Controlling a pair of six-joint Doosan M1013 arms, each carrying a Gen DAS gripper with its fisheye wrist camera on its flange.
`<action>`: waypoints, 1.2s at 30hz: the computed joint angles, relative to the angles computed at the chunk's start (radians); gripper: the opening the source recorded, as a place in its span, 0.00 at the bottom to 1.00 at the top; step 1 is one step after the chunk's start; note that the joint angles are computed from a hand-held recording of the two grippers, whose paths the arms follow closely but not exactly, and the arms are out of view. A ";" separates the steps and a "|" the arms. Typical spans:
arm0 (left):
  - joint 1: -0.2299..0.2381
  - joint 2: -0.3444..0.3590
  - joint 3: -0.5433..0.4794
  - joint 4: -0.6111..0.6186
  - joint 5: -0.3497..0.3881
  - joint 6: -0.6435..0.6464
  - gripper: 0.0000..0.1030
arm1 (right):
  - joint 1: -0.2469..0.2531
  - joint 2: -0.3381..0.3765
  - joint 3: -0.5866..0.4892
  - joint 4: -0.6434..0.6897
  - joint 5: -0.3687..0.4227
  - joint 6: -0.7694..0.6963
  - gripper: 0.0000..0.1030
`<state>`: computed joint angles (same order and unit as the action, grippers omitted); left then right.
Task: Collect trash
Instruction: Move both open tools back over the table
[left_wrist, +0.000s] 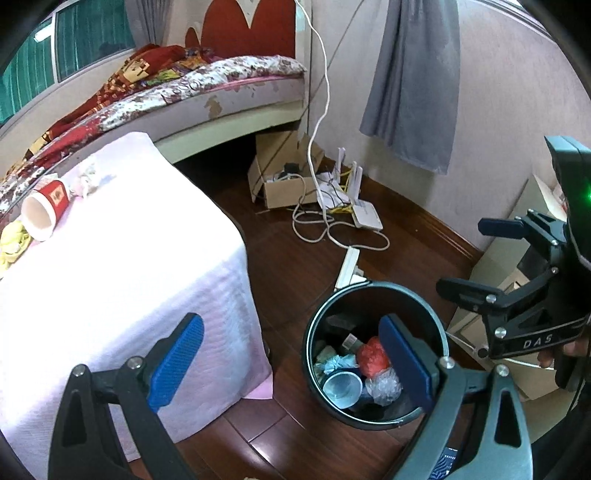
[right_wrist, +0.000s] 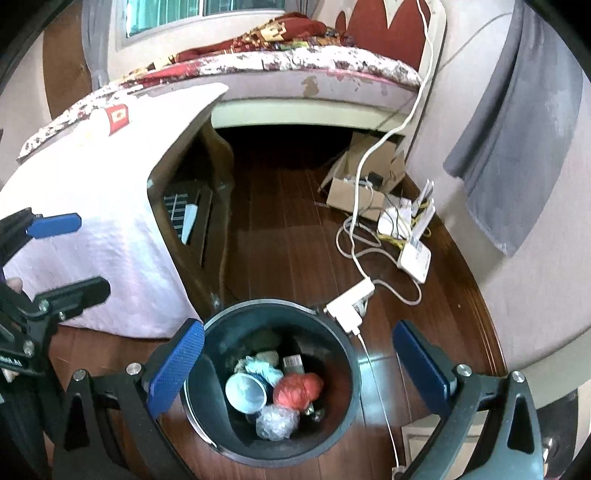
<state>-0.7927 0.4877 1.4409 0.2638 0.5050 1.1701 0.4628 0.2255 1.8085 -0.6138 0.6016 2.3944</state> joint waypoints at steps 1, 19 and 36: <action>0.001 -0.003 0.001 0.009 -0.001 -0.009 0.94 | 0.001 0.000 -0.005 -0.005 -0.004 0.004 1.00; 0.102 -0.077 0.087 0.215 -0.014 -0.275 0.94 | 0.056 0.120 -0.206 0.130 -0.047 -0.181 1.00; 0.240 -0.149 0.181 0.466 0.001 -0.644 0.94 | 0.114 0.314 -0.539 0.308 0.000 -0.347 1.00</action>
<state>-0.5531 0.3392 1.6219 0.7300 0.5057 0.5258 0.5767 0.5395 1.2695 -0.3060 0.6011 2.0475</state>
